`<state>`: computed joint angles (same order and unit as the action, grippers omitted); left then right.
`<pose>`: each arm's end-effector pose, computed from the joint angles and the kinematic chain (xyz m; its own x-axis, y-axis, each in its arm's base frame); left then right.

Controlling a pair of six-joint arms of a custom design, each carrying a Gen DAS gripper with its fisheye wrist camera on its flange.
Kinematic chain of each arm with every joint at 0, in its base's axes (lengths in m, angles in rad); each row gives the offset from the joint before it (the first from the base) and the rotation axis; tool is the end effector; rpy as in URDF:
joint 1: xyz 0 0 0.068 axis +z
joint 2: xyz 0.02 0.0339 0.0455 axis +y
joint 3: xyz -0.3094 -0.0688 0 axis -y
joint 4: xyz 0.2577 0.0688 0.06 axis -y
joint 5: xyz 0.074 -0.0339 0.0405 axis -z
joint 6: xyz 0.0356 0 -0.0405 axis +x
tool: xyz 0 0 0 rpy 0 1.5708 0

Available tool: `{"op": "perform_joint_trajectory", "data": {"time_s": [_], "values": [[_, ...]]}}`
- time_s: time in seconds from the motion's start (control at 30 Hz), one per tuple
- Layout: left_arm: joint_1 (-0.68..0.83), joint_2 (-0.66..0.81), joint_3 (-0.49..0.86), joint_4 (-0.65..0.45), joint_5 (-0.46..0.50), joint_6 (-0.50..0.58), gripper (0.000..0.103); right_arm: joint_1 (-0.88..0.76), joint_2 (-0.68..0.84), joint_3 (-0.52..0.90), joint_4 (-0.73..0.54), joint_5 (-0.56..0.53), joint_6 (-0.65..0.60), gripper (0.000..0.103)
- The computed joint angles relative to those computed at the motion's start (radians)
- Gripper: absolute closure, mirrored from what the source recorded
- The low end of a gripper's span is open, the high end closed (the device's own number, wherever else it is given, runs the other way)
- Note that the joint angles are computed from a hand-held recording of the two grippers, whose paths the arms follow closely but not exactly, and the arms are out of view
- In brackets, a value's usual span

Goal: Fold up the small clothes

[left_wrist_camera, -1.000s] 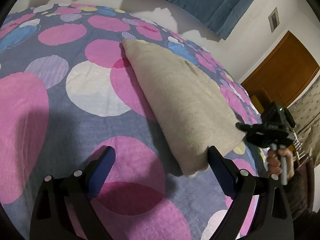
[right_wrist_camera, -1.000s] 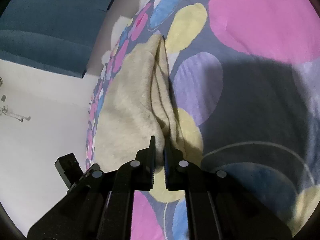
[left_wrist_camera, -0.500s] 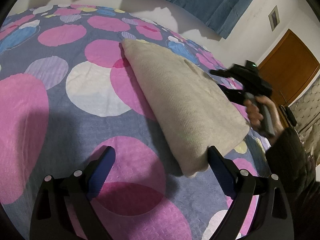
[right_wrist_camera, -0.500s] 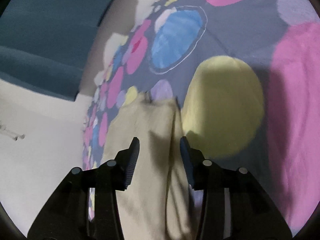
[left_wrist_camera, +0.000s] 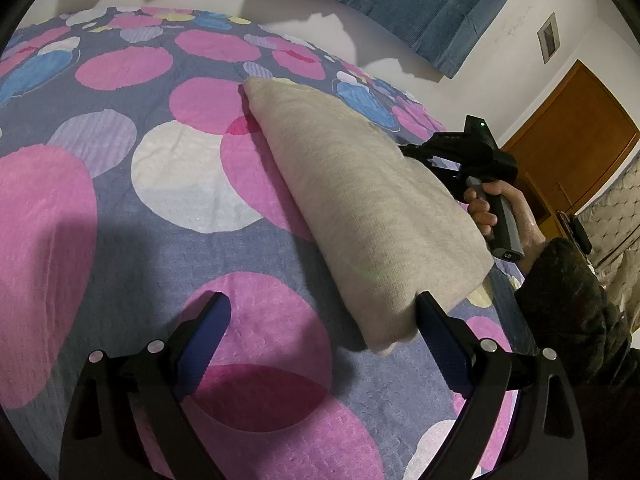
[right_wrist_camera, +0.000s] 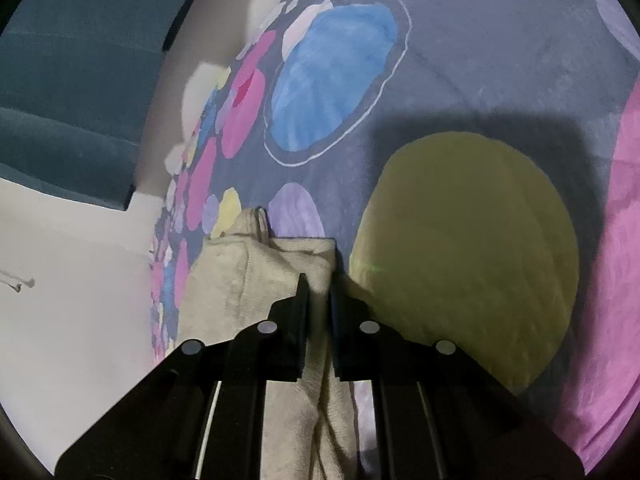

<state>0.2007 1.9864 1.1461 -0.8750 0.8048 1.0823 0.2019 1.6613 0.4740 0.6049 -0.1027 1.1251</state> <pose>0.3455 0.0441 0.1470 -0.6669 0.4890 -0.5622 0.7437 0.4833 -0.4619 0.2848 0.0620 0.1449 -0.4880 0.8163 -0.3091 0.3641 0.5122 0.7779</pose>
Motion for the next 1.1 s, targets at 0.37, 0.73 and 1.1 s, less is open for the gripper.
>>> {"op": "perform_joint_trajectory", "data": {"time_s": [0.37,0.73,1.1], "values": [[-0.001,-0.001,-0.007,0.01,0.0,-0.003,0.011,0.458,-0.41,-0.198,-0.196,0.439,0.131,0.051],[0.001,-0.001,-0.012,0.016,0.0,0.0,0.011,0.863,-0.365,-0.323,-0.034,0.779,0.454,0.05],[0.005,0.008,0.0,-0.002,0.006,0.006,0.011,0.906,-0.274,-0.331,0.097,0.837,0.499,0.05]]}}
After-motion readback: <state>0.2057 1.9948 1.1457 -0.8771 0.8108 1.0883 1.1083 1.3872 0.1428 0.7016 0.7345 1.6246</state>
